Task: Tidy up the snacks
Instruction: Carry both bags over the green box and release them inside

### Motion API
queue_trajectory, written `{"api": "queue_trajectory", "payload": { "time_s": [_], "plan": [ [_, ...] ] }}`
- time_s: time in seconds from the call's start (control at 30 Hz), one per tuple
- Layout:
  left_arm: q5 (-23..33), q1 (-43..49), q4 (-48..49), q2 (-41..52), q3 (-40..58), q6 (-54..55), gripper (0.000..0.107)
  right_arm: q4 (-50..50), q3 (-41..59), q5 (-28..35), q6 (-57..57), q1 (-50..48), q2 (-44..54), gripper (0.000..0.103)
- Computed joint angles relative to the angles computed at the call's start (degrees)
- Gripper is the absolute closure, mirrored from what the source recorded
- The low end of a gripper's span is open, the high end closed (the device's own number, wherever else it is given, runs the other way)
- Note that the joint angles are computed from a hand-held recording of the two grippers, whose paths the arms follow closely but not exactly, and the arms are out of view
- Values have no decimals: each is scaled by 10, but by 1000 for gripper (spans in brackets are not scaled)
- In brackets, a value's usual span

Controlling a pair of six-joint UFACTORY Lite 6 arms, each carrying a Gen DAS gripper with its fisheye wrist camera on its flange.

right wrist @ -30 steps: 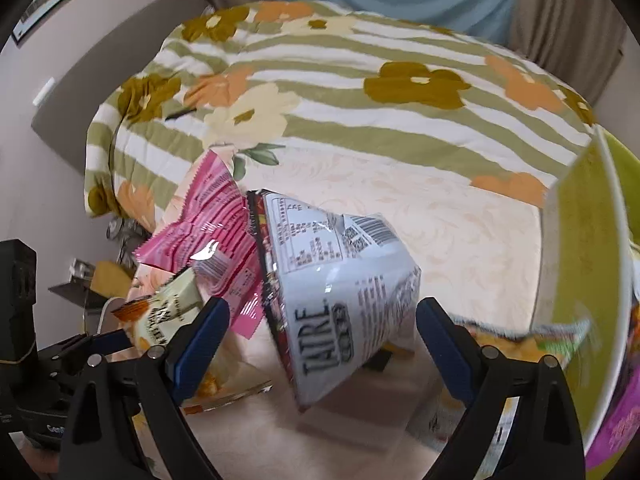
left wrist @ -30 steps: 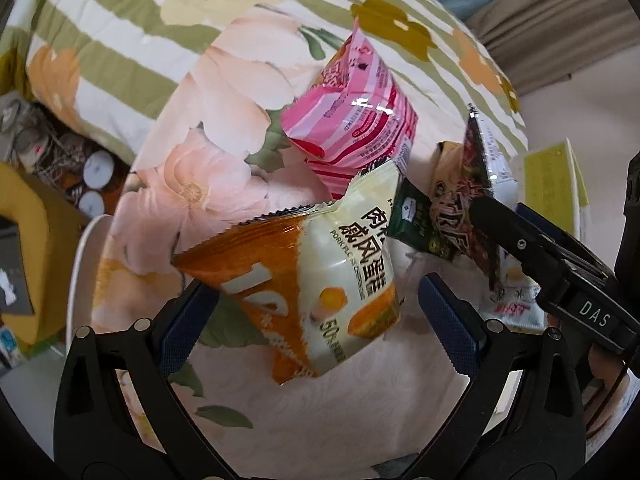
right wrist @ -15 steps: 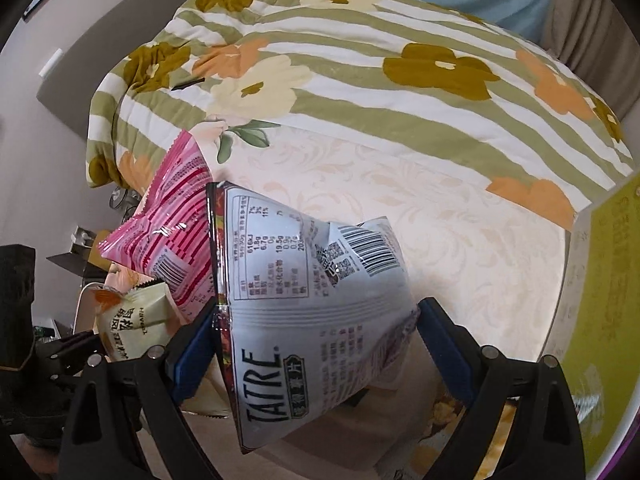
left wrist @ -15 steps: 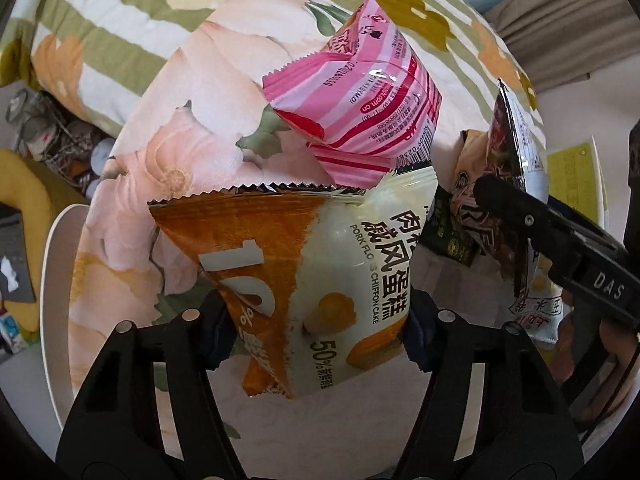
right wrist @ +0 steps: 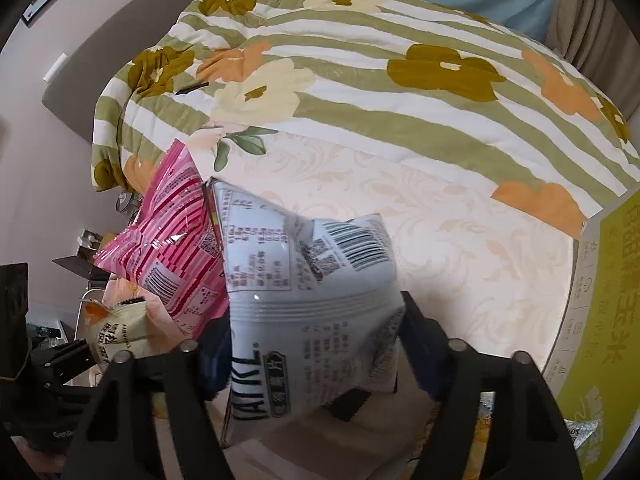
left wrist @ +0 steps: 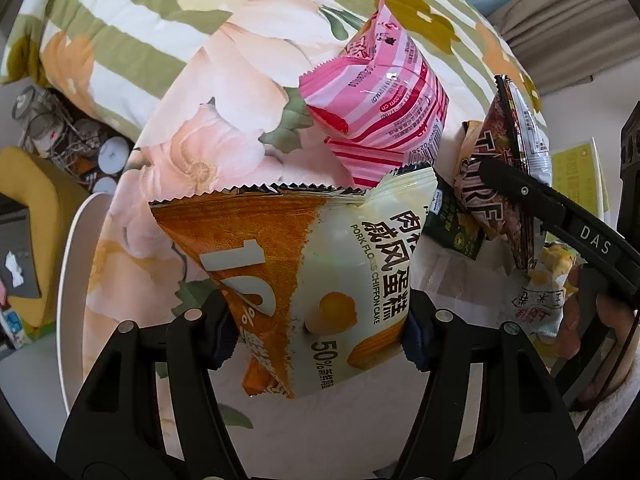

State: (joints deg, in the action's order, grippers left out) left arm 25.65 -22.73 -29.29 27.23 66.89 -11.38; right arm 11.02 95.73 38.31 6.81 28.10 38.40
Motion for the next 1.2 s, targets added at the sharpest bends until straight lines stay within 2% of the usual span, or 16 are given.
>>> {"api": "queue_trajectory", "payload": {
  "time_s": [0.23,0.57,0.73,0.93,1.07,1.2],
  "plan": [
    [12,7,8,-48,-22,19,45,18,-48,-29,25,-2,-47,43],
    [51,15,40,-133,-26,50,46,-75,-105,-36,172,33,-161,43],
    [75,16,47,-173,-5,77,46,-157,-148,-23,292,67,-249,43],
    [116,1,39,-173,80,125,46,-263,-196,14,442,103,-356,43],
    [148,-27,30,-124,185,147,46,-335,-220,78,538,129,-427,43],
    [175,-74,52,-52,316,117,45,-382,-252,151,590,138,-509,43]
  ]
}}
